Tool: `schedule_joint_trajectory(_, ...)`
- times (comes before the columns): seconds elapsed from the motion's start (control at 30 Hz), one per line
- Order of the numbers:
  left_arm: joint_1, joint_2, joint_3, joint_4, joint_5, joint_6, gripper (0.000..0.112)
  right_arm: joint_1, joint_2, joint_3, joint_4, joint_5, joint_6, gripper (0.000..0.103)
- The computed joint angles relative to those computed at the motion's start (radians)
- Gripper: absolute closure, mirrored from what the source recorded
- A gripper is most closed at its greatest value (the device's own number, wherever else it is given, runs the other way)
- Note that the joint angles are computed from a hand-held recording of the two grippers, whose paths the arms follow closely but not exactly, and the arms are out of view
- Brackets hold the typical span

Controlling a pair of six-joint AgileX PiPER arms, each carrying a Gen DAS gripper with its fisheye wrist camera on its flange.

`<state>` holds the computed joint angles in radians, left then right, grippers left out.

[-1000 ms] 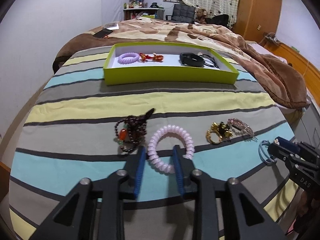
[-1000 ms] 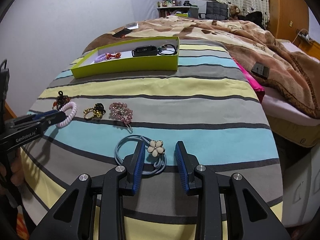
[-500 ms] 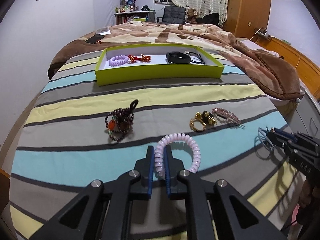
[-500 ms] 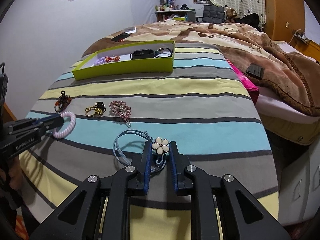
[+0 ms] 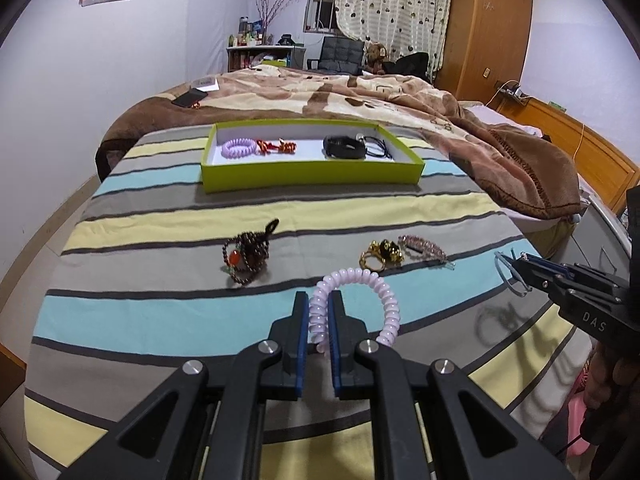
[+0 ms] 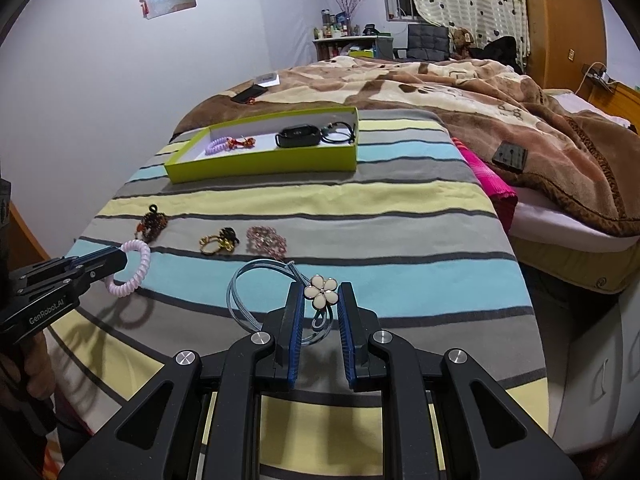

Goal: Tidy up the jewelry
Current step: 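Carry the pink coil and flower hair tie over the lime-green box with both tools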

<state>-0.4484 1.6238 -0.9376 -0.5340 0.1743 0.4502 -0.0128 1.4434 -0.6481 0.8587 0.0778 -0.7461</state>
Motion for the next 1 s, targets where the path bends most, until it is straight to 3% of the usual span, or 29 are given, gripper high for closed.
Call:
schedule_joint_trajectory(0.17, 0.012, -0.003, -0.021, -0.004, 0.012, 0.011, 0.102, 0.015, -0.002, -0.03, -0.164, 0.005, 0.165, 0.086)
schedule_joint_trajectory(0.33, 0.017, 0.007, -0.054, 0.033, 0.021, -0.017, 0.102, 0.02, 0.019, -0.071, -0.195, 0.016, 0.193, 0.086)
schedule_joint_trajectory(0.67, 0.022, 0.063, -0.172, 0.25, 0.035, -0.195, 0.102, 0.01, 0.095, -0.189, -0.254, 0.049, 0.231, 0.086)
schedule_joint_trajectory(1.0, 0.054, 0.178, -0.369, 0.264, 0.078, -0.191, 0.102, 0.018, 0.209, -0.377, -0.53, 0.082, 0.467, 0.086)
